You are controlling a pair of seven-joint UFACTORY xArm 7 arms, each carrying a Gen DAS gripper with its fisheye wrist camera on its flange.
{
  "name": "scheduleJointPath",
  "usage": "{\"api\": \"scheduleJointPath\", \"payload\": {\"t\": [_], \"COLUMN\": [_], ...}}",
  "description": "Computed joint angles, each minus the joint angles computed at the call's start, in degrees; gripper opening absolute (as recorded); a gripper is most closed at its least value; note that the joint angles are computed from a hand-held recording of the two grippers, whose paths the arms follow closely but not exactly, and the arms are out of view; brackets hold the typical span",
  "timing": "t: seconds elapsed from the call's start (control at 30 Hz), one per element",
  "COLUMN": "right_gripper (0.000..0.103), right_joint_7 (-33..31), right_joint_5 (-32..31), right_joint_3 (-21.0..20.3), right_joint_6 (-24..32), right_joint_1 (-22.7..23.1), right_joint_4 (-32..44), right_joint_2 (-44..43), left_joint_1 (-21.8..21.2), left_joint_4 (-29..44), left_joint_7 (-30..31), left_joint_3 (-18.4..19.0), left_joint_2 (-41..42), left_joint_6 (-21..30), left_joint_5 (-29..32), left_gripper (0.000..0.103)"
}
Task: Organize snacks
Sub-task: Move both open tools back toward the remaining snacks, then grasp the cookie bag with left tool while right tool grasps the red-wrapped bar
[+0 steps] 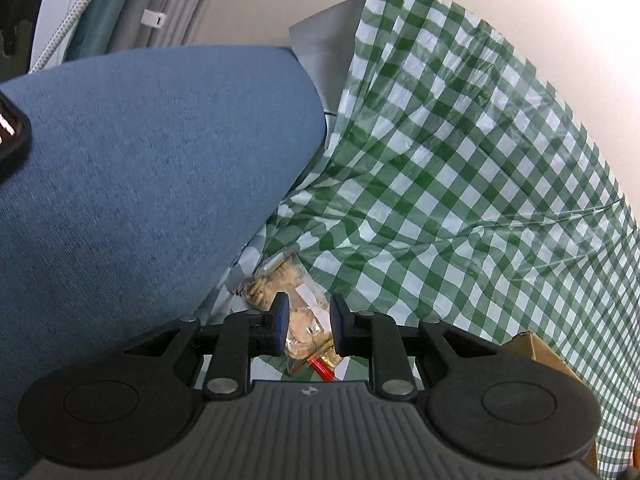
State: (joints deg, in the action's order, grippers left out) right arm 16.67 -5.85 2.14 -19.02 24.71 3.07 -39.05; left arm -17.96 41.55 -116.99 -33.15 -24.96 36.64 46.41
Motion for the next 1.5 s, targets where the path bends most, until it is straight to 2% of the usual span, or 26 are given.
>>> {"api": "scheduleJointPath", "payload": {"t": [0.1,0.17,0.2,0.27,0.3,0.4,0.47,0.53,0.6,0.63,0.73,0.8,0.87,0.9,0.93,1.0,1.13,1.2,1.23,1.27,1.37,1.5], "right_gripper": [0.009,0.016,0.019,0.033,0.034,0.035,0.040,0.039,0.022,0.019,0.018,0.018,0.018,0.018,0.018,0.018,0.018,0.018,0.018,0.018,0.018,0.018], "right_joint_7": [1.28,0.28,-1.11,-5.38,-7.39,-11.96,-13.92,-21.33,-23.77,-24.31,-27.72,-31.17,-33.62,-34.49,-34.63,-32.89,-30.34,-30.25,-30.33,-30.29,-30.35,-30.20], "right_joint_5": [5.24,9.50,11.72,17.34,19.97,23.29,23.90,31.21,34.23,35.30,43.00,49.53,54.63,56.66,57.53,55.33,49.90,49.77,50.11,50.06,49.98,46.84], "right_joint_3": [10.80,16.15,18.12,21.74,22.94,23.07,21.15,22.78,22.15,21.63,20.57,19.95,19.05,18.49,17.59,15.45,14.34,15.39,16.59,17.43,21.49,20.41], "right_joint_6": [-5.29,-7.91,-9.27,-10.70,-11.40,-12.37,-13.27,-14.44,-15.80,-16.21,-17.76,-18.77,-18.88,-18.38,-16.94,-13.79,-8.90,-5.02,-3.01,-0.78,7.33,22.54], "right_joint_1": [-8.01,-11.94,-13.18,-15.19,-15.63,-14.83,-12.63,-11.28,-9.33,-8.50,-5.60,-3.66,-1.99,-1.27,-0.75,-0.28,-1.44,-2.58,-3.44,-4.02,-6.50,-5.48], "right_joint_4": [4.78,7.25,8.01,10.50,11.81,14.95,16.71,18.02,18.13,17.93,17.62,17.72,17.26,16.68,16.13,14.43,10.63,8.73,7.73,6.69,3.55,-0.44], "right_joint_2": [12.05,17.92,20.31,25.50,27.98,33.31,36.45,38.12,38.74,38.71,38.41,38.17,37.04,35.87,34.45,31.23,23.79,18.63,15.84,12.90,2.84,-13.13], "left_joint_1": [0.35,0.25,0.14,-0.05,-0.11,-0.22,-0.17,0.39,0.95,0.97,0.28,-0.46,-1.25,-1.82,-2.47,-3.74,-5.94,-6.75,-7.16,-7.55,-8.13,-8.81], "left_joint_4": [0.50,0.82,0.86,0.86,0.76,0.27,0.05,0.19,0.62,0.88,2.05,2.78,3.35,3.90,4.63,5.61,6.76,6.97,7.22,7.37,6.43,5.21], "left_joint_7": [-0.93,-1.23,-1.40,-1.72,-1.98,-3.09,-3.84,-5.42,-7.48,-8.31,-10.15,-11.65,-12.72,-12.60,-12.18,-11.61,-11.67,-12.08,-11.56,-11.25,-11.25,-7.77], "left_joint_3": [-0.18,0.12,0.44,1.16,1.51,2.74,3.39,3.77,4.41,4.92,6.58,7.86,9.40,10.08,10.71,12.14,14.48,15.37,15.65,15.82,16.08,14.91], "left_joint_2": [1.32,2.16,2.51,3.22,3.52,4.38,5.14,6.34,8.15,9.09,11.97,13.59,15.09,16.05,17.17,18.82,21.06,21.48,21.61,21.54,20.08,17.15], "left_joint_6": [-0.25,-0.17,-0.32,-0.83,-1.13,-3.02,-4.30,-5.33,-6.97,-7.73,-8.30,-7.98,-8.52,-8.19,-7.50,-6.72,-5.39,-5.84,-5.57,-5.22,-6.31,-6.08], "left_joint_5": [0.66,1.03,1.16,1.54,1.78,2.46,2.83,3.97,5.75,6.41,7.61,8.38,9.37,9.30,9.05,8.71,8.67,10.03,10.31,10.63,11.84,10.38], "left_gripper": [0.023,0.023,0.023,0.023,0.023,0.023,0.023,0.023,0.024,0.025,0.036,0.039,0.048,0.049,0.050,0.051,0.051,0.048,0.037,0.018,0.008,0.003]}}
